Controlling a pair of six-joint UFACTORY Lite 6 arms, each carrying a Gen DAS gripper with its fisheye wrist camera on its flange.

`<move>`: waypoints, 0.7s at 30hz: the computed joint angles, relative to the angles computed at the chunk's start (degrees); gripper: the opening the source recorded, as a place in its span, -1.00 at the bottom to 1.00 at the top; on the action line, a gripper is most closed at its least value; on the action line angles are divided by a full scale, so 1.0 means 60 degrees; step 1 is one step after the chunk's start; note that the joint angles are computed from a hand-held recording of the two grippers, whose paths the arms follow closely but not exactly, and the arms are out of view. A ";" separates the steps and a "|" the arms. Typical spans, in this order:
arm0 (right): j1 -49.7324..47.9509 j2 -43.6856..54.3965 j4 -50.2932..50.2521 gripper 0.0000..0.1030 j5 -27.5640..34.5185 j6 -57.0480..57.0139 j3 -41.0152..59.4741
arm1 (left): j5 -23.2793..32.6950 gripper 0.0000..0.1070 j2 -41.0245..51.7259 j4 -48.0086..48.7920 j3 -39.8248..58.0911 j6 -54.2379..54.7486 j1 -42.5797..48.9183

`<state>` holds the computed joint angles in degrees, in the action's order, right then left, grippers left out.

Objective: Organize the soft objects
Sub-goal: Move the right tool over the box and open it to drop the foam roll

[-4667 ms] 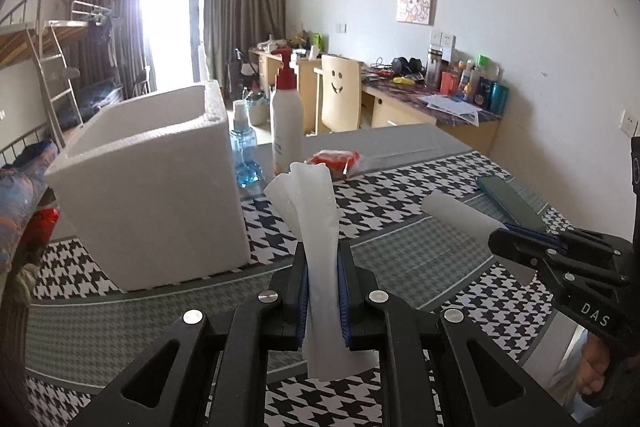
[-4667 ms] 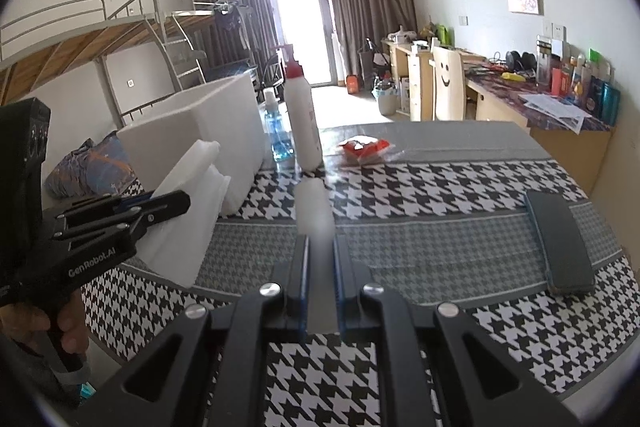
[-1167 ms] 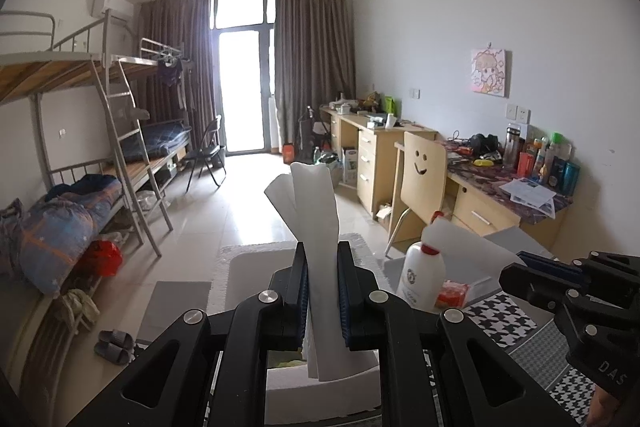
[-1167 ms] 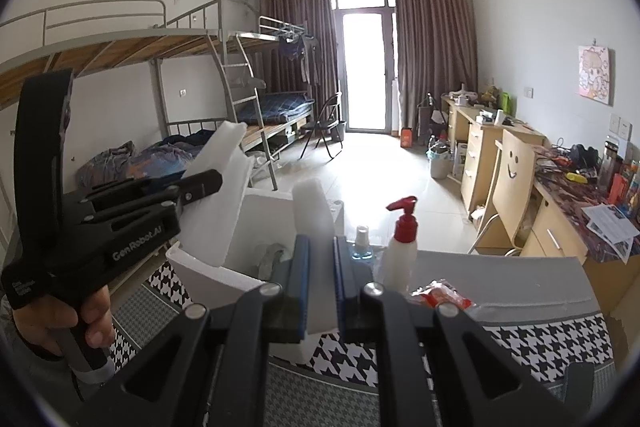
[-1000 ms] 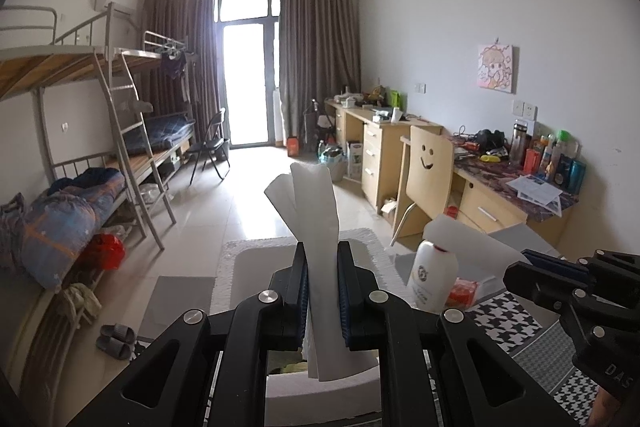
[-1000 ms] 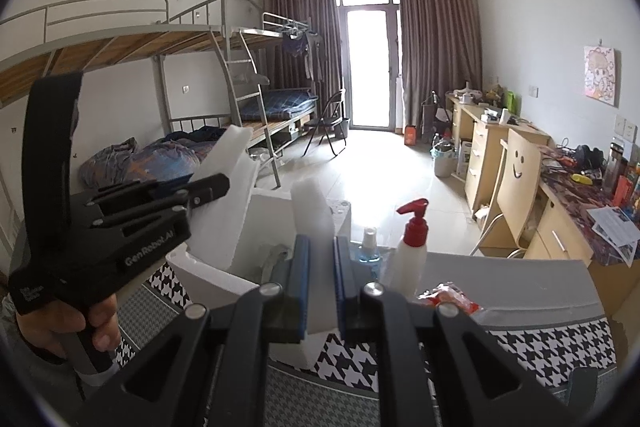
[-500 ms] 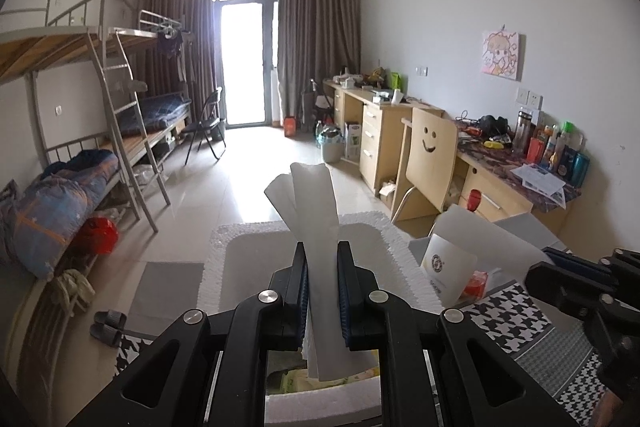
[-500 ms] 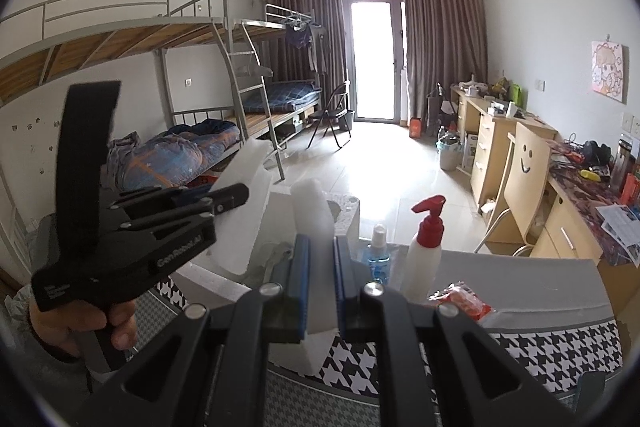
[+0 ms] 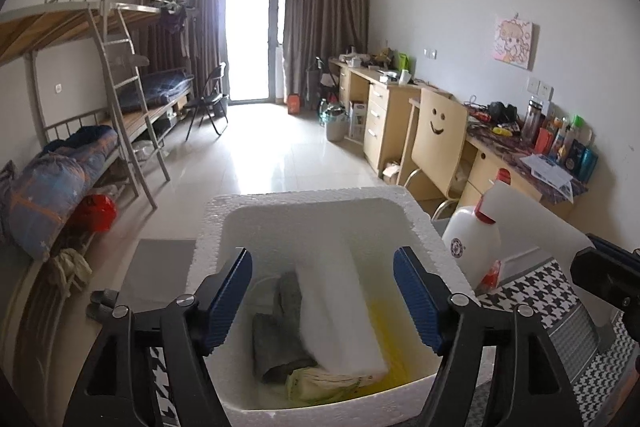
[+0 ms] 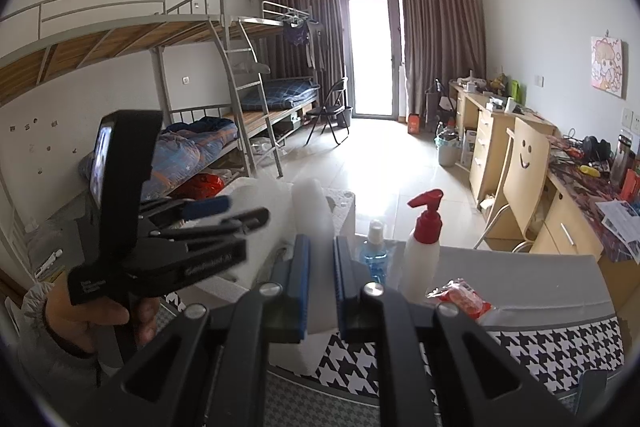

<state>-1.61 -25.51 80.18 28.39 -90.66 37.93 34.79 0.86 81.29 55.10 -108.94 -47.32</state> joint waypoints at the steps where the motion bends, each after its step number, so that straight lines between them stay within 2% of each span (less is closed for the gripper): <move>1: 0.0002 0.0027 0.0027 -0.73 -0.0016 -0.0039 0.0005 | 0.0048 0.50 -0.0030 0.0005 -0.0032 0.0026 0.0008; 6: -0.0029 0.0190 0.0104 -0.73 0.0024 -0.0101 0.0077 | 0.0569 0.80 -0.0375 0.0248 -0.0392 -0.0465 -0.0207; 21: 0.0552 0.0332 0.0261 -0.73 -0.0178 -0.0202 0.0212 | 0.2095 0.89 -0.1916 0.0072 -0.1701 -0.0932 -0.0971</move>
<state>1.70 -23.52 81.74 27.33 -91.87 39.20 47.36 -10.63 81.72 44.90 -114.53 -53.14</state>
